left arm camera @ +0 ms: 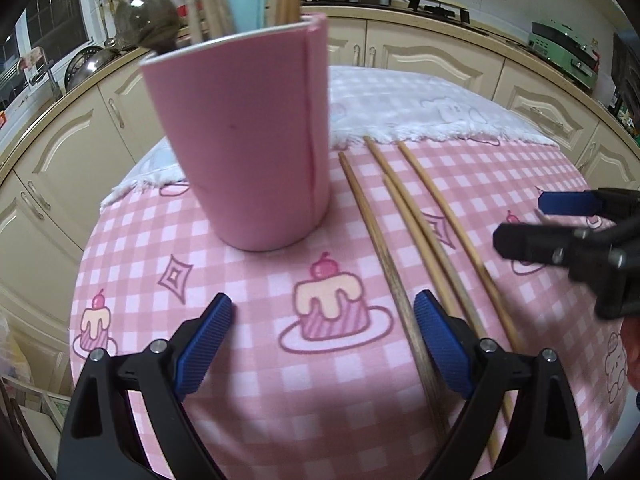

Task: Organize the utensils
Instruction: 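Grasp one chopstick with each gripper from the pile, then lift both chopsticks and lower them into the pink cup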

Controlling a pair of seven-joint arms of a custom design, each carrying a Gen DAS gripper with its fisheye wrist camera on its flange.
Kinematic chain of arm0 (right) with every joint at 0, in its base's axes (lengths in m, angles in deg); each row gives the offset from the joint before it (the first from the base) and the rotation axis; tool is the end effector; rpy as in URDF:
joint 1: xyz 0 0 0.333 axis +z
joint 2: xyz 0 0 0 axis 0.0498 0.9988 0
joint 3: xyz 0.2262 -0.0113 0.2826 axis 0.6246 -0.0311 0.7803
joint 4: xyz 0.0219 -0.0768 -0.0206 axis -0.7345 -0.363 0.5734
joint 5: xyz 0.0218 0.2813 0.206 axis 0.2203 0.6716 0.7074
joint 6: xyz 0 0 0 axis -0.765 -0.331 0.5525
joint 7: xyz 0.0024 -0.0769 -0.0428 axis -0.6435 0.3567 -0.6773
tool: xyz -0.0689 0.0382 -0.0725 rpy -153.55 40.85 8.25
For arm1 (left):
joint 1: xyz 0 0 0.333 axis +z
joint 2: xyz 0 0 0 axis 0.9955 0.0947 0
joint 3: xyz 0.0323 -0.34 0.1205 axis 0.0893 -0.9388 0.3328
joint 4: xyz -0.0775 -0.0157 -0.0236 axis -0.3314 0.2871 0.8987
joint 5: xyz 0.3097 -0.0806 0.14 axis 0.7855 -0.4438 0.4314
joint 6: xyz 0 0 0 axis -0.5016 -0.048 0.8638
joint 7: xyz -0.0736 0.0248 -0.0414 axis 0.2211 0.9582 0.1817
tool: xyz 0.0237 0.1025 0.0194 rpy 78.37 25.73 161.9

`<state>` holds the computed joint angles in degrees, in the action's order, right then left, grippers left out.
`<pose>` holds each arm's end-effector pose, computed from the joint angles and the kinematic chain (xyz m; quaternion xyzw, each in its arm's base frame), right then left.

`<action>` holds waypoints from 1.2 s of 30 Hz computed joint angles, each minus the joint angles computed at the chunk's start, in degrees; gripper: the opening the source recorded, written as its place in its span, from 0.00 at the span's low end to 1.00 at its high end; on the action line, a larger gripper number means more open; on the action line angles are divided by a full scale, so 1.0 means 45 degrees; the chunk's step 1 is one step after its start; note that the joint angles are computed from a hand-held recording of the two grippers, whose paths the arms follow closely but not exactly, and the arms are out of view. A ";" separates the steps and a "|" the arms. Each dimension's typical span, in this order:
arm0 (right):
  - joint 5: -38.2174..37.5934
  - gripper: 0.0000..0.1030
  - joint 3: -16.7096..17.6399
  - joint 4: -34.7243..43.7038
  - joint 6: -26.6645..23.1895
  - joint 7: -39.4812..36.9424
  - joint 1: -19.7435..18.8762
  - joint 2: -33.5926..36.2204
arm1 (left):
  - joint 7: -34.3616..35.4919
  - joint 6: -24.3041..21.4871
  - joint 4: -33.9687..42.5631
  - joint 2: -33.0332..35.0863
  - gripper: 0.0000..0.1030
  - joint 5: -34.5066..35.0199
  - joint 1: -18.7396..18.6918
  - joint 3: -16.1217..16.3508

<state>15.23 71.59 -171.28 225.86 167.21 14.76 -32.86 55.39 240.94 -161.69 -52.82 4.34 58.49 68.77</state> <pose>0.5413 0.1545 0.4837 -0.7132 0.6512 -0.0911 0.2429 0.5429 -0.3289 0.4598 -0.5526 0.7777 -0.2360 0.1846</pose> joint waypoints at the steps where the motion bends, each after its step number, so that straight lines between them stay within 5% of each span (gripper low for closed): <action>1: -0.0346 0.91 -0.0034 0.0086 -0.0082 0.0194 0.0084 0.0087 | 0.0024 0.0016 -0.0040 -0.0024 0.88 -0.0004 0.0025 0.0006; 7: -0.2878 0.68 -0.0260 0.0911 -0.0900 0.2178 0.0523 0.0616 | 0.0475 -0.0320 0.0189 0.0026 0.88 0.0032 0.0099 -0.0030; 9: -0.3165 0.54 -0.0228 0.1264 -0.1218 0.2377 0.0545 0.0795 | 0.0938 -0.0627 0.0527 0.0186 0.79 -0.0356 0.0270 -0.0304; 12: -0.3565 0.48 -0.0197 0.1862 -0.1707 0.2713 0.0612 0.1118 | 0.1663 -0.1047 0.1036 0.0421 0.63 -0.1282 0.0472 -0.0665; 16: -0.4440 0.41 -0.0314 0.2587 -0.2130 0.3219 0.0841 0.1597 | 0.2018 -0.1738 0.1862 0.0827 0.54 -0.1783 0.0315 -0.0667; 18: -0.4379 0.18 -0.0142 0.2748 -0.2171 0.2868 0.0742 0.1699 | 0.2111 -0.1891 0.2144 0.0976 0.32 -0.1923 0.0227 -0.0666; 20: -0.4404 0.09 -0.0056 0.2677 -0.2107 0.2614 0.0751 0.1664 | 0.2284 -0.1987 0.2268 0.1024 0.07 -0.2320 0.0297 -0.0792; 21: -0.4321 0.09 -0.0019 0.2529 -0.1962 0.2494 0.0709 0.1594 | 0.2553 -0.2006 0.2275 0.1017 0.06 -0.2743 0.0465 -0.0987; 30: 0.0619 0.05 0.0681 0.0435 0.0475 -0.0486 -0.0408 0.0119 | 0.3848 -0.0164 0.0141 -0.0246 0.05 -0.4601 0.1151 -0.1452; 36: 0.6549 0.05 0.0862 0.0298 0.0826 -0.5430 -0.0582 -0.0571 | 0.5832 0.1850 -0.1192 -0.1238 0.05 -0.7006 0.2068 -0.2455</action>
